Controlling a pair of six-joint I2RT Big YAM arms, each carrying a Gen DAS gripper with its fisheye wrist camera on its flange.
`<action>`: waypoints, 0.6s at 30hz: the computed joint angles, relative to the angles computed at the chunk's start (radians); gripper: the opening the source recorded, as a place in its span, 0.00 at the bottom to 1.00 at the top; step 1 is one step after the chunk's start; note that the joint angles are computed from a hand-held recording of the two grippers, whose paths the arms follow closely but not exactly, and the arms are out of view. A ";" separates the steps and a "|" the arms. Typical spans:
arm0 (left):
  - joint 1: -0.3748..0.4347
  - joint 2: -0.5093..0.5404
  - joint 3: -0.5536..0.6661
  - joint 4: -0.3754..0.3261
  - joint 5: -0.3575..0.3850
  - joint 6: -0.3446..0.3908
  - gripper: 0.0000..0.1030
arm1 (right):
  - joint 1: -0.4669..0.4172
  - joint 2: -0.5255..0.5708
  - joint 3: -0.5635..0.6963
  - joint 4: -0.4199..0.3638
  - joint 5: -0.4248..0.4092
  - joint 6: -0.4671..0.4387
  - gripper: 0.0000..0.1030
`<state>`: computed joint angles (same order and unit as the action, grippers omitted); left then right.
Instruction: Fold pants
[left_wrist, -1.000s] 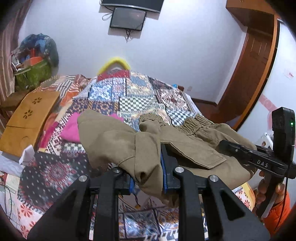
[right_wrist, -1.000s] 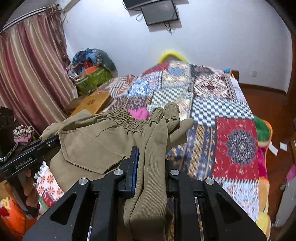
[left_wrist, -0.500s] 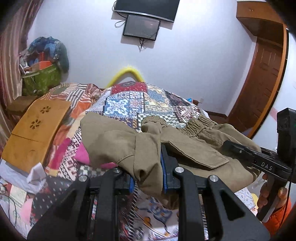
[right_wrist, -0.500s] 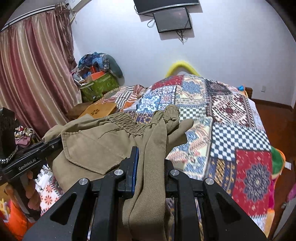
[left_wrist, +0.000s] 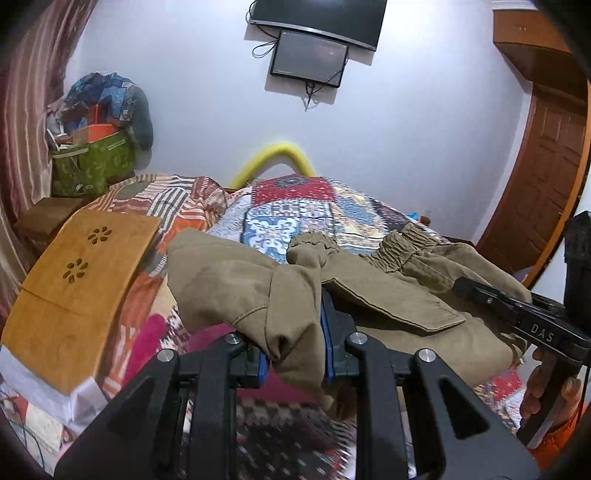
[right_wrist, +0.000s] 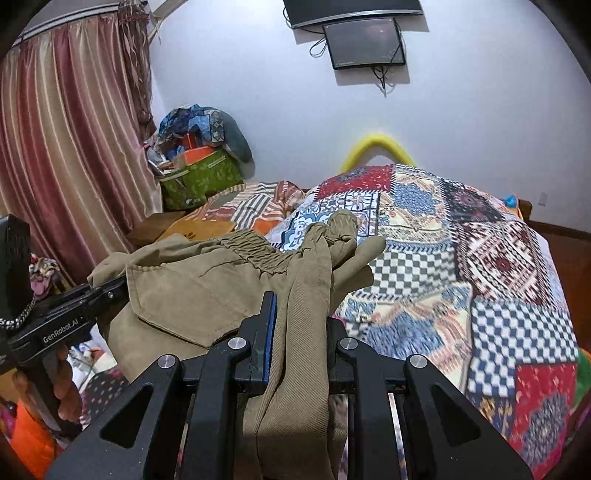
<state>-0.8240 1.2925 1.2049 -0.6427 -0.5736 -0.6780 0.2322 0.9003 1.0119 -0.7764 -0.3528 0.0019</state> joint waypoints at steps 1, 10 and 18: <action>0.021 0.007 -0.004 0.013 0.007 0.018 0.21 | 0.018 0.019 0.003 0.022 0.018 0.009 0.14; 0.173 0.097 -0.043 0.127 0.101 0.106 0.21 | 0.109 0.190 0.013 0.165 0.132 0.050 0.14; 0.204 0.206 -0.037 0.046 0.165 0.126 0.21 | 0.138 0.295 -0.020 0.122 0.172 0.041 0.14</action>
